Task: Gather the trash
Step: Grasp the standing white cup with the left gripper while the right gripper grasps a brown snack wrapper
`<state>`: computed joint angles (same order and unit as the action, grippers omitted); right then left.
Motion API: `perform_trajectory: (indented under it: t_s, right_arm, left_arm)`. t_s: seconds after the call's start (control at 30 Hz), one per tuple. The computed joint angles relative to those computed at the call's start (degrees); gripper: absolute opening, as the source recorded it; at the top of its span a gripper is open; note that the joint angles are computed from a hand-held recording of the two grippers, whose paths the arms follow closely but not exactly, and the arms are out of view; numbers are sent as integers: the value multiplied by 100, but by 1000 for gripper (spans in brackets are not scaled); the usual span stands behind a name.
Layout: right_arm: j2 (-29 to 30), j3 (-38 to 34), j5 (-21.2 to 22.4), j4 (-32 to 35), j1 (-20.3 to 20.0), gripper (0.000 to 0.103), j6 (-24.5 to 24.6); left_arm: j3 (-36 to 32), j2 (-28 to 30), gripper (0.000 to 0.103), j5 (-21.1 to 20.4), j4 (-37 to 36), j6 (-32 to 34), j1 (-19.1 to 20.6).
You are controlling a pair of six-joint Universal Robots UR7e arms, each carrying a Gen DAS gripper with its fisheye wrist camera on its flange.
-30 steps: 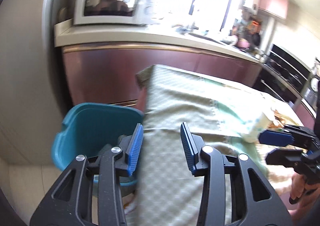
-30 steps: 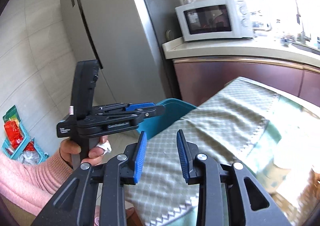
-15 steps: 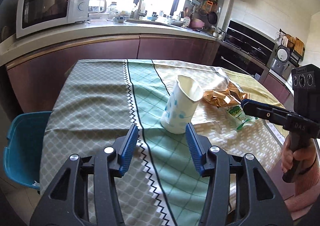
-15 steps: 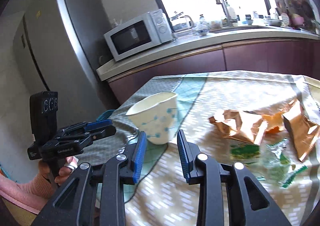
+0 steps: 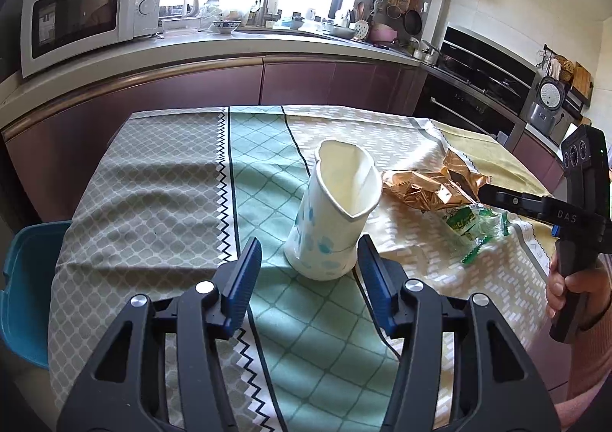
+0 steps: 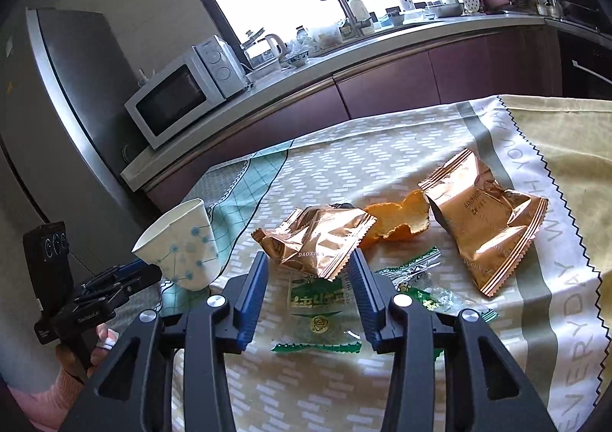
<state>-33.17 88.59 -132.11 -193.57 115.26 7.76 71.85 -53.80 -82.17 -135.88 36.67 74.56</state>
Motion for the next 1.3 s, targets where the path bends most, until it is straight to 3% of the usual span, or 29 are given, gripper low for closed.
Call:
perform_trajectory:
  t_s: [0.2, 0.43, 0.6, 0.9, 1.3]
  right_arm:
    - [-57, 49, 314, -37, -141, 45, 242]
    - [-89, 40, 588, 124, -272, 46, 508]
    - [-102, 27, 786, 209, -344, 45, 632]
    - [-84, 87, 1066, 8, -366, 14, 633]
    - [-56, 27, 892, -288, -110, 8, 3]
  left_arm:
    - [-85, 114, 49, 68, 39, -92, -38]
    - [-245, 225, 32, 21, 259, -191, -45]
    - [-310, 254, 31, -34, 330, -252, -32]
    - [-331, 197, 30, -147, 326, -293, -16]
    - [-378, 99, 29, -372, 351, -300, 66]
